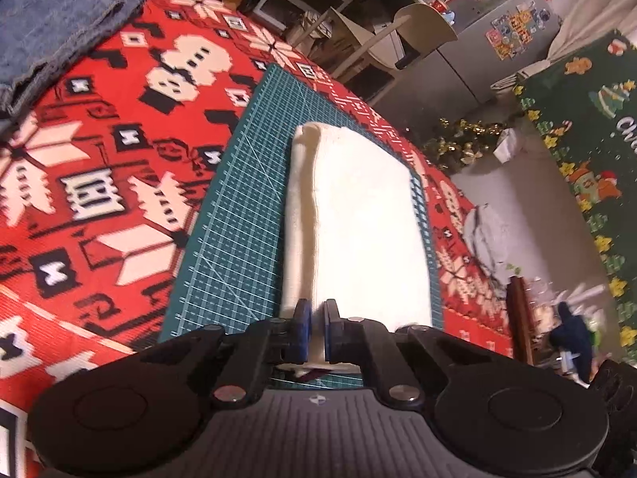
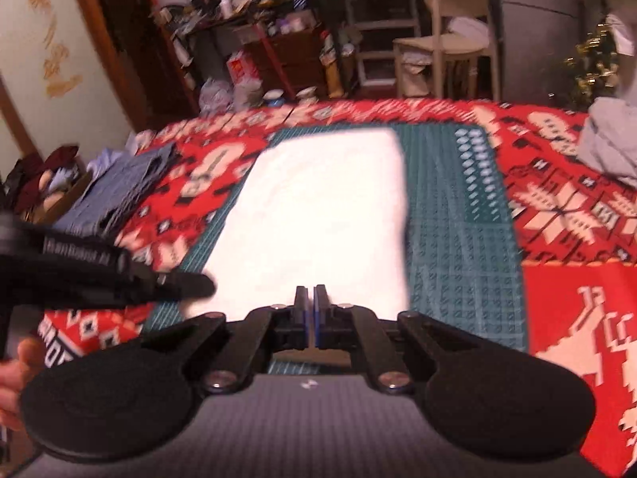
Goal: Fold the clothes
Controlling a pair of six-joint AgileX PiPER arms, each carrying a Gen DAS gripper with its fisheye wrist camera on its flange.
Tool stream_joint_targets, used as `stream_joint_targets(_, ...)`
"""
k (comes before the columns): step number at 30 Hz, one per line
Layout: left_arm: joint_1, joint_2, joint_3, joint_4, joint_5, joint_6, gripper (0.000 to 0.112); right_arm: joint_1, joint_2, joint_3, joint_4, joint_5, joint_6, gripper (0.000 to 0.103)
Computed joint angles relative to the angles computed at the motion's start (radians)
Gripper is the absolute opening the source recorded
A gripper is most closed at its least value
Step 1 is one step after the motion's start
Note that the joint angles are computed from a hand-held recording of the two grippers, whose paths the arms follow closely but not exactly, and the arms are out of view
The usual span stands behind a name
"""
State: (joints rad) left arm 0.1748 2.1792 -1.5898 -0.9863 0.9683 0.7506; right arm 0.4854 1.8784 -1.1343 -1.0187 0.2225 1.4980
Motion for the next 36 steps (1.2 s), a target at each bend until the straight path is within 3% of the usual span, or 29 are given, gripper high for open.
stream_joint_targets(2, 0.007, -0.001, -0.001, 0.000, 0.004, -0.007, 0.006, 0.016, 0.003, 0.000, 0.012, 0.010, -0.033, 0.003)
stream_joint_targets(7, 0.011, -0.031, 0.030, 0.002, -0.023, 0.031, 0.007, 0.037, -0.020, 0.025, -0.202, 0.025, 0.139, 0.003)
stream_joint_targets(10, 0.017, -0.084, 0.096, -0.056, -0.085, 0.118, 0.008, 0.021, -0.034, 0.017, -0.230, 0.036, 0.166, 0.003)
stream_joint_targets(12, 0.030, -0.091, 0.108, -0.130, -0.076, 0.181, 0.008, 0.001, -0.085, 0.053, -0.273, 0.044, 0.242, 0.003)
stream_joint_targets(17, 0.004, -0.048, 0.051, -0.198, 0.009, 0.256, 0.008, -0.083, -0.181, 0.120, -0.110, 0.015, 0.098, 0.008)
stream_joint_targets(23, -0.094, -0.047, 0.044, -0.029, -0.091, 0.230, 0.007, -0.031, -0.186, 0.170, -0.083, 0.057, 0.106, 0.009)
stream_joint_targets(29, -0.094, -0.166, 0.196, -0.021, -0.197, 0.441, 0.007, 0.127, -0.161, 0.126, -0.250, 0.249, -0.073, 0.012)
stream_joint_targets(31, -0.092, -0.182, 0.194, -0.037, -0.201, 0.514, 0.007, 0.156, -0.167, 0.141, -0.346, 0.277, -0.165, 0.019)
stream_joint_targets(36, -0.113, -0.214, 0.181, 0.015, -0.220, 0.730, 0.009, 0.192, -0.177, 0.216, -0.569, 0.295, -0.305, 0.021)
